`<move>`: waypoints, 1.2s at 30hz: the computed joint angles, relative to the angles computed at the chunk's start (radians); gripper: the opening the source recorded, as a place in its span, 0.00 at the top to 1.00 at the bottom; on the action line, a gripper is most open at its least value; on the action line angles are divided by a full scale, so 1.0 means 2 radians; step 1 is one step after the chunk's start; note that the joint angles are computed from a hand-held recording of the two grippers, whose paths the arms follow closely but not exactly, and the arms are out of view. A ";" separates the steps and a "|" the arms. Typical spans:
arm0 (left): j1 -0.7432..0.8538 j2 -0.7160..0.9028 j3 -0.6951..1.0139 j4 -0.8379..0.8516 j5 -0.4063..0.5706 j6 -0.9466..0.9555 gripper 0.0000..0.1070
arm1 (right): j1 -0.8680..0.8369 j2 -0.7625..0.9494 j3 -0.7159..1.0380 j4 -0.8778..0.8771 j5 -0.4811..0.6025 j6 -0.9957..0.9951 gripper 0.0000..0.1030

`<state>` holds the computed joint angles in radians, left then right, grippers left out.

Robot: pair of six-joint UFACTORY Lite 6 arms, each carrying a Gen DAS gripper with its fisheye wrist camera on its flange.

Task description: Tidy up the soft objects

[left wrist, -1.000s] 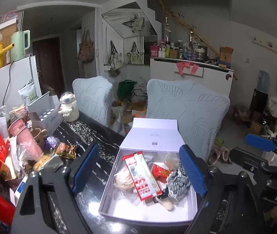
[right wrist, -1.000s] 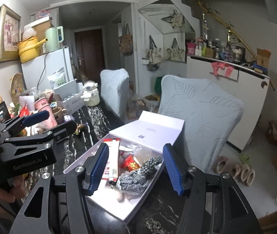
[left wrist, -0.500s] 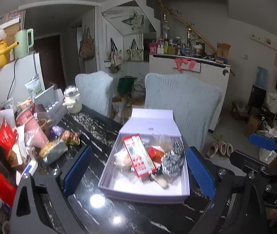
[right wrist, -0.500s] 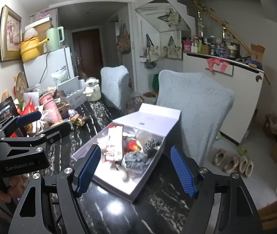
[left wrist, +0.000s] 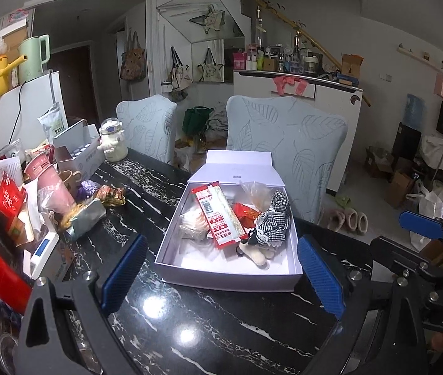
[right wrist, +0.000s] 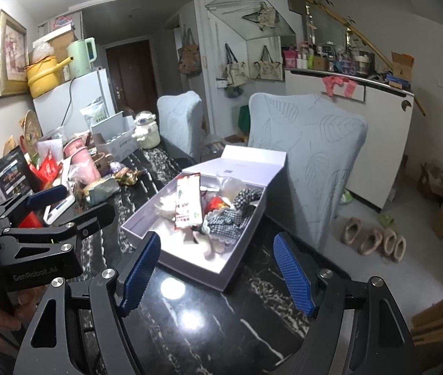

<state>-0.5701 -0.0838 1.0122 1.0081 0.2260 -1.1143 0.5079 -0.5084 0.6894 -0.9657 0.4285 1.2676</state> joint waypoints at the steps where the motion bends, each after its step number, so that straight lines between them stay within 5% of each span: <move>1: 0.000 -0.001 -0.001 0.011 0.002 -0.010 0.08 | -0.002 -0.001 -0.001 0.000 -0.003 0.000 0.27; 36: -0.010 -0.024 -0.010 -0.037 -0.005 0.037 0.08 | 0.032 -0.031 -0.021 -0.010 0.038 0.021 0.27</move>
<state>-0.5897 -0.1312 0.9925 0.9337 0.2169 -1.0398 0.5717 -0.5707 0.6471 -0.9865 0.5043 1.3103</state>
